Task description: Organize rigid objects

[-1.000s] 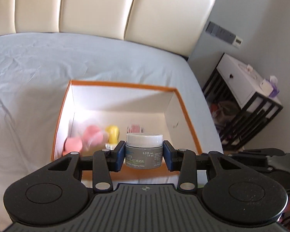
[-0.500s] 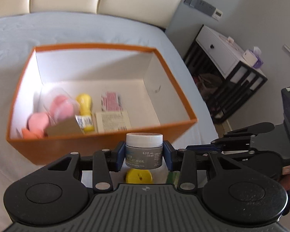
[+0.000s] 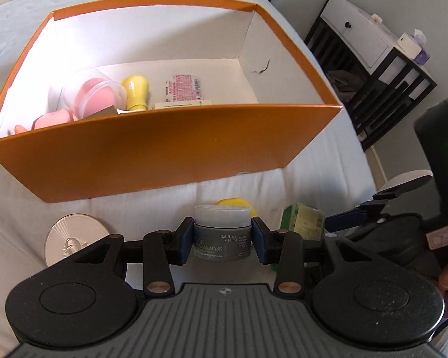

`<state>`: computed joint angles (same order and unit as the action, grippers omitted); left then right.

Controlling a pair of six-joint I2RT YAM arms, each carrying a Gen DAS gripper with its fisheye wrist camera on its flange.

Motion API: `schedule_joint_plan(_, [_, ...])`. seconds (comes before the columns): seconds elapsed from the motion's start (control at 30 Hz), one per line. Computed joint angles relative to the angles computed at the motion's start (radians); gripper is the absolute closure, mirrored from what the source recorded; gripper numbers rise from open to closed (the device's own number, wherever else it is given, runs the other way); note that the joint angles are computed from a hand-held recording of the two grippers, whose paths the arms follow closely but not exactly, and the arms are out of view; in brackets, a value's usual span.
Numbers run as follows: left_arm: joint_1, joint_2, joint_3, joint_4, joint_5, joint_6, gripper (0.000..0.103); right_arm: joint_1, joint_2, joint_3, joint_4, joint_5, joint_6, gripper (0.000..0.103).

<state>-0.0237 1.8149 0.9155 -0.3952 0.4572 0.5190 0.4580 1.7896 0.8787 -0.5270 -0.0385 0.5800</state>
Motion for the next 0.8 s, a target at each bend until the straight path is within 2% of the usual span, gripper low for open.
schedule_joint_plan(0.23, [0.003,0.010,-0.010,0.041,-0.039,-0.026,0.057,0.020,-0.013,-0.065,0.133,0.025,0.118,0.044])
schedule_joint_plan(0.47, [0.024,-0.023,-0.034,0.077,0.029,-0.020,0.057,0.097,-0.128,-0.173,0.239,0.113,0.146,0.052])
schedule_joint_plan(0.67, [0.038,-0.037,-0.036,0.099,0.079,-0.041,0.057,0.164,-0.276,-0.212,0.235,0.247,0.089,0.057])
schedule_joint_plan(0.8, [0.063,-0.047,-0.017,0.096,0.138,-0.069,0.057,0.168,-0.374,-0.215,0.203,0.280,0.074,0.058])
